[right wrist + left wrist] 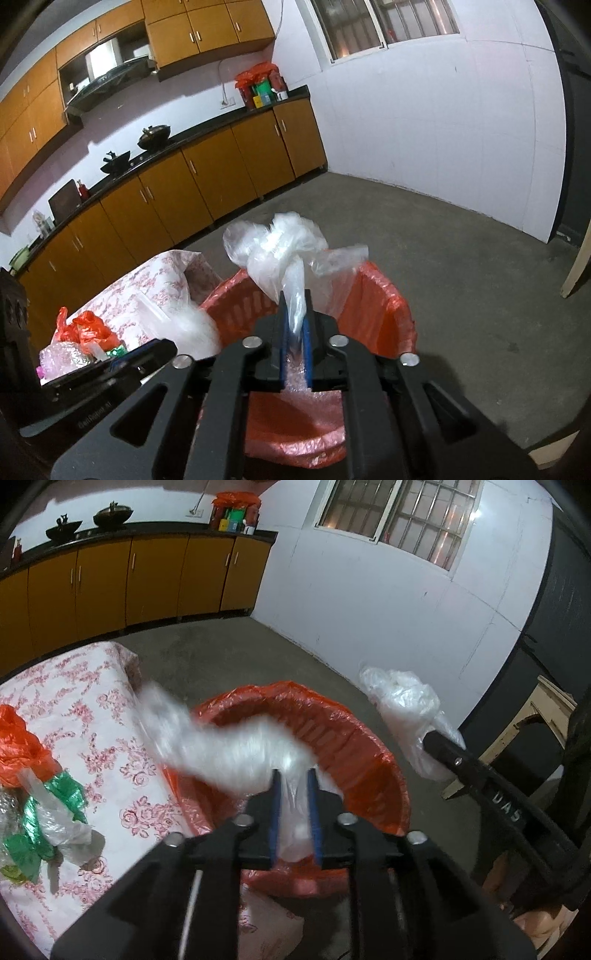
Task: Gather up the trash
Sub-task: 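Open both tools to drop the bags into the basket, then grasp a small clear bag with the right tool while the left tool grasps the green bag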
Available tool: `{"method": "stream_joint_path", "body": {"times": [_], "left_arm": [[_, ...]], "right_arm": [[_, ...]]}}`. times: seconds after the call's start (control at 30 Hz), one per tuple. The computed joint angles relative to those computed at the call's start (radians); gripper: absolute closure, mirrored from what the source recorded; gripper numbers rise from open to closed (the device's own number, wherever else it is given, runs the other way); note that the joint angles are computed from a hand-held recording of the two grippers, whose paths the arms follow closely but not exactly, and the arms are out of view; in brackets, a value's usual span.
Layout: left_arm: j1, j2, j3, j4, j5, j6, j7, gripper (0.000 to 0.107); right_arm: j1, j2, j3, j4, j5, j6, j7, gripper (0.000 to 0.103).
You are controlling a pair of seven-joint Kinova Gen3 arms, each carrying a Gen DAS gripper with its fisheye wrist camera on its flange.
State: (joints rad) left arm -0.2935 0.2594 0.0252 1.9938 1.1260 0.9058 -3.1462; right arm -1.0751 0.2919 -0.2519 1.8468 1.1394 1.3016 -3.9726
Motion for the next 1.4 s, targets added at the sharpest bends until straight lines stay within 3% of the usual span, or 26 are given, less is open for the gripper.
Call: {"method": "stream_joint_path", "body": {"times": [0.07,0.13,0.2,0.37,0.6,0.97,1.23,1.4], "left_arm": [[0.002,0.005,-0.002,-0.001,-0.005,-0.011,0.004,0.083],[-0.005,0.008,-0.007,0.000,-0.011,-0.023,0.007,0.080],[-0.021,0.004,-0.013,0.009,-0.001,-0.035,-0.004,0.077],[-0.059,-0.049,-0.043,0.083,0.092,-0.108,-0.109,0.054],[-0.130,-0.088,-0.122,0.141,0.167,-0.156,-0.236,0.047],[-0.271,-0.093,-0.222,0.176,0.317,-0.200,-0.438,0.038],[-0.364,-0.039,-0.250,0.105,0.298,-0.182,-0.342,0.036],[-0.411,-0.024,-0.245,0.086,0.289,-0.174,-0.320,0.036]], "right_arm": [[-0.003,0.001,-0.001,0.009,-0.001,0.004,-0.012,0.061],[-0.010,0.002,-0.002,0.016,0.004,0.019,-0.029,0.052],[-0.014,0.007,-0.005,0.010,-0.007,0.035,-0.013,0.052],[-0.011,0.005,-0.007,0.001,-0.024,0.036,0.030,0.052],[-0.023,0.036,0.001,-0.053,-0.005,0.021,0.123,0.052],[-0.036,0.132,0.052,-0.229,0.041,-0.161,0.350,0.052],[-0.019,0.244,0.108,-0.405,-0.016,-0.362,0.558,0.052],[0.002,0.321,0.126,-0.523,-0.114,-0.419,0.721,0.053]]}}
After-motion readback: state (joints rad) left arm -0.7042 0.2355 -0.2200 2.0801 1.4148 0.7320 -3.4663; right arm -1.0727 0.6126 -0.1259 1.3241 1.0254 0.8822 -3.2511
